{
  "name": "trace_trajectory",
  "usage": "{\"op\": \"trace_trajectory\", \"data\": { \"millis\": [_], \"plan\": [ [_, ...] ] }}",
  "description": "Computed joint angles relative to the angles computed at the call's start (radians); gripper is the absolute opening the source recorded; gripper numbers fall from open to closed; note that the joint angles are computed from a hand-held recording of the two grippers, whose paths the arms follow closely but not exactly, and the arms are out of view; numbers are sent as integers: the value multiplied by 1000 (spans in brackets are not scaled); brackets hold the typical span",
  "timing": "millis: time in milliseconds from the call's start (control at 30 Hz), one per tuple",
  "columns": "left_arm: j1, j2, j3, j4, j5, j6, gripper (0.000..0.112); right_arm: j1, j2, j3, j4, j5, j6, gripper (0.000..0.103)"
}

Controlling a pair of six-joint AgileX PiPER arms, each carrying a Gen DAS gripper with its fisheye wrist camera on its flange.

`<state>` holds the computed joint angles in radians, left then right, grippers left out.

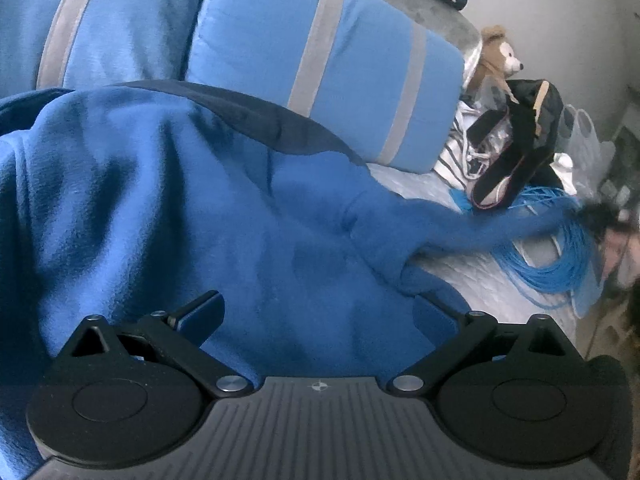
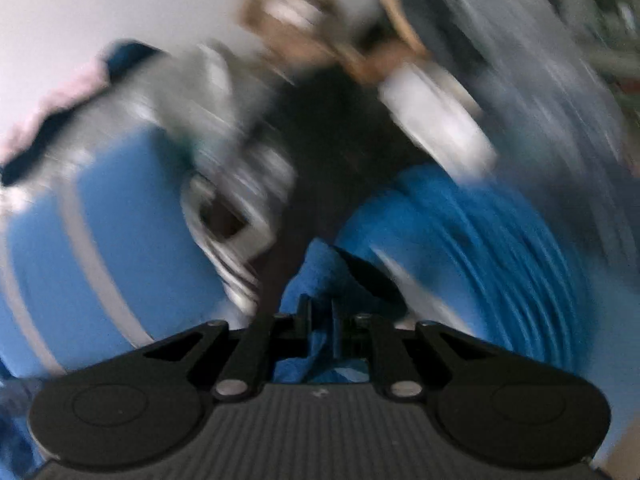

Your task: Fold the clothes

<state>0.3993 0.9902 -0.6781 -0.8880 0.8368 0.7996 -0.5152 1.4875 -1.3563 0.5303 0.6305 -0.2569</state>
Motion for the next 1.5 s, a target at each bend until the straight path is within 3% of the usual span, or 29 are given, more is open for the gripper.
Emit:
{"op": "trace_trajectory", "data": {
  "millis": [200, 467, 500, 533, 567, 633, 700, 767, 833, 933, 1133, 1367, 1500],
  "plan": [
    [-57, 9, 9, 53, -54, -51, 103, -108, -53, 252, 148, -73, -137, 10],
    [-57, 9, 21, 80, -78, -64, 103, -73, -100, 288, -17, -75, -36, 11],
    [-53, 7, 21, 75, -74, -61, 103, -72, -103, 285, -38, -67, -15, 17],
    [-49, 5, 21, 71, -70, -57, 103, -68, -107, 282, -68, -59, 13, 37],
    [-45, 3, 21, 66, -66, -51, 103, -68, -114, 281, -100, -50, 38, 42],
    [-36, -1, 19, 58, -59, -43, 103, -56, -142, 278, -192, -45, 108, 73],
    [-25, -4, 18, 47, -50, -31, 103, -48, -180, 279, -210, -56, 108, 90],
    [-26, -14, 19, 44, -51, -34, 103, -35, -222, 276, -230, -63, 109, 93],
    [-23, -24, 21, 37, -57, -35, 103, -4, -259, 257, -267, -44, 137, 103],
    [3, -33, 22, 5, -42, -8, 103, 49, -307, 219, -323, -11, 180, 103],
    [126, -81, 39, -93, 44, 120, 103, 268, -370, 84, -469, 125, 370, 103],
    [345, -143, 41, -141, 212, 219, 103, 775, -376, -141, -855, 356, 744, 103],
    [451, -127, 32, -159, 297, 260, 103, 1007, -299, -311, -883, 500, 750, 103]
  ]
}}
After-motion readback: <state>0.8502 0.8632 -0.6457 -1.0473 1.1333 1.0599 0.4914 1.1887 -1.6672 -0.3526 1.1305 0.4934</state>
